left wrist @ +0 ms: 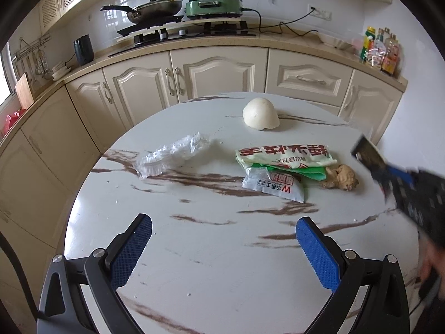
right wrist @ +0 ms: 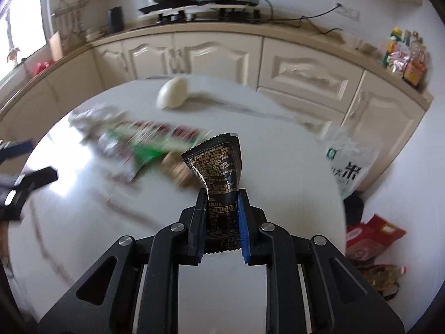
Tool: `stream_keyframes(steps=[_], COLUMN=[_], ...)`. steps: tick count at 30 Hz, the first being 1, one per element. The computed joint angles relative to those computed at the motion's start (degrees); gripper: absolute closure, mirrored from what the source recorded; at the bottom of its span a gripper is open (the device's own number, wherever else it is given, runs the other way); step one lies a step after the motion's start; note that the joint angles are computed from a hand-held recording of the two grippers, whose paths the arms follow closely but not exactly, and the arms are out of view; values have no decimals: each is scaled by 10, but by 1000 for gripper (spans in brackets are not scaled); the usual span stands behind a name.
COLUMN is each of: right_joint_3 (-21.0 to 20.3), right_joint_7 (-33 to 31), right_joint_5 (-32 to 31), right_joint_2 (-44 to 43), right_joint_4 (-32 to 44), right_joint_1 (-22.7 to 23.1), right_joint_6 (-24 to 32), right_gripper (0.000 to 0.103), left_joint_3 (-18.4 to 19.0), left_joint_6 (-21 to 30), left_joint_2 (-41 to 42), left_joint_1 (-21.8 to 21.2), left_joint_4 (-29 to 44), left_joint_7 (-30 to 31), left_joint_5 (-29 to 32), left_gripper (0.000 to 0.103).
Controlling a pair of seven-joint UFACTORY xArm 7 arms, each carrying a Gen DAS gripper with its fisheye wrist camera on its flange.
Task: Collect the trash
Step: 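Grasp the dark snack wrapper with the right tool while the left tool grasps the white-green noodle packet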
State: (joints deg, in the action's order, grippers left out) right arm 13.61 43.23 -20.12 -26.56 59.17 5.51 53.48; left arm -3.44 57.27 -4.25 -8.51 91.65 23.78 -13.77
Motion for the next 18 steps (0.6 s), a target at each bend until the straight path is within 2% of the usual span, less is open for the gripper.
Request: stream_keyframes(steps=[4,9,15,18], right_joint_3=[-29,-58,-67,-56], right_joint_7=[-36,-122,-206,-218], right_joint_5=[-13,18,86,92], right_joint_2=[84,186,206,205], right_joint_4=[60,137,144,142], right_joint_1=[-18,5,39,58], right_joint_6=[-14,-20,-41,-38], right_gripper=[84,84,84,84], left_joint_3=[-1,0,3,3], left_joint_6=[-4,7,22,34], left_joint_2=[18,45,70,86], left_joint_1=[1,8,20,25], left_joint_4=[12,39,68,85], left_joint_7=[-16,-25,-48,-59], left_joint_5=[9,17,11,11], left_gripper=[1,1,1,1])
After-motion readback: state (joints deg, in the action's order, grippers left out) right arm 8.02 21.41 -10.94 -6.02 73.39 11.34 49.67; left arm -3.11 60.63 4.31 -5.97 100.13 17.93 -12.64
